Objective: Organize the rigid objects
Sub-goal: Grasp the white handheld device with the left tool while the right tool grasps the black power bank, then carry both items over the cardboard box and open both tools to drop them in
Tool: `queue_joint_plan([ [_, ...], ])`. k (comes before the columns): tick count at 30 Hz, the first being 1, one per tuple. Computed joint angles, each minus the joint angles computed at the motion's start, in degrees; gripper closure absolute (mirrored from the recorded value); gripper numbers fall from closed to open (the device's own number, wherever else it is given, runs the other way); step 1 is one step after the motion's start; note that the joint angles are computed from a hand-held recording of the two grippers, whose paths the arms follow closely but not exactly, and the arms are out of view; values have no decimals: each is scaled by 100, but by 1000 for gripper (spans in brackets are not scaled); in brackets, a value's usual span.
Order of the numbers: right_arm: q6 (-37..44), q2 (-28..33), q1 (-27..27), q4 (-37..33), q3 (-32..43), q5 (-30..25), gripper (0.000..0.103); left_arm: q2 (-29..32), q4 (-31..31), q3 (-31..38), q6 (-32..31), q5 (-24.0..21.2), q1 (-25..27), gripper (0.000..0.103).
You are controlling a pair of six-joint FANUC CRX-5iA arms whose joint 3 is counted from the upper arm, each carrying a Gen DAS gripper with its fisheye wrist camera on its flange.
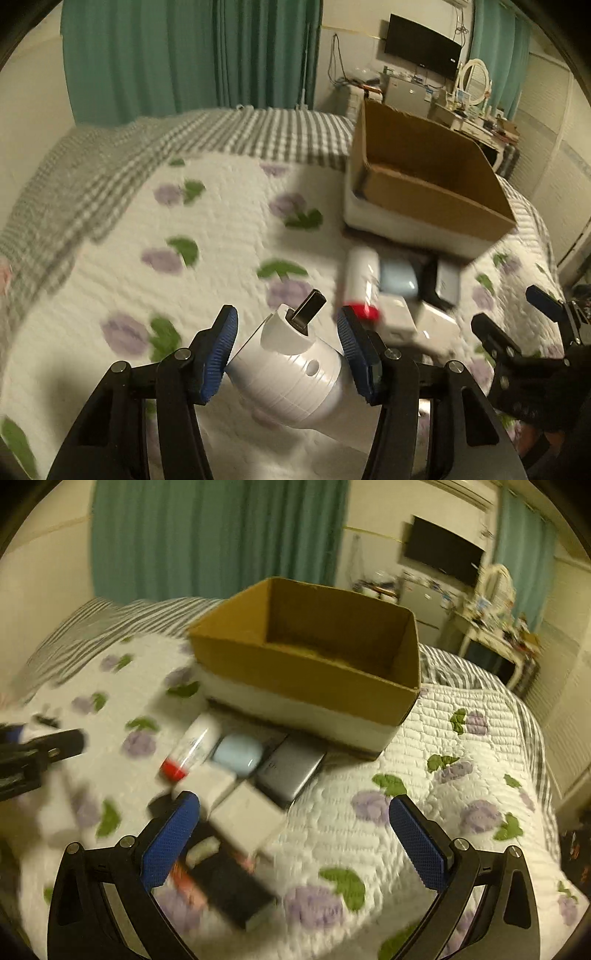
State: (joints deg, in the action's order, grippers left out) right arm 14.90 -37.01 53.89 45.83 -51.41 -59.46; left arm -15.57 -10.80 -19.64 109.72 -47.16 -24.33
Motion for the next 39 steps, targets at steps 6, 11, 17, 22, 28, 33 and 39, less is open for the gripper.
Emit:
queue_joint_plan([
  [6, -98, 1010, -650, -85, 294, 488, 4, 328, -143, 145, 107, 282, 14, 46],
  [11, -102, 1564, -1160, -300, 498, 938, 20, 524, -229, 204, 172, 226, 26, 46],
  [17, 542, 1896, -1484, -1014, 763, 1256, 51, 639, -318, 244, 273, 202, 29, 46],
  [22, 566, 1381, -1386, -901, 485, 1322, 57, 648, -456, 281, 404, 112, -38, 46],
  [28, 404, 274, -953, -545, 111, 970, 59, 474, -626, 366, 638, -73, -240, 46],
  [33, 198, -488, -199, -76, 56, 343, 59, 287, -630, 530, 734, -199, -478, 46],
  [39, 253, -879, 283, 546, 418, -138, 59, 230, -661, 983, 656, -180, -740, 46],
])
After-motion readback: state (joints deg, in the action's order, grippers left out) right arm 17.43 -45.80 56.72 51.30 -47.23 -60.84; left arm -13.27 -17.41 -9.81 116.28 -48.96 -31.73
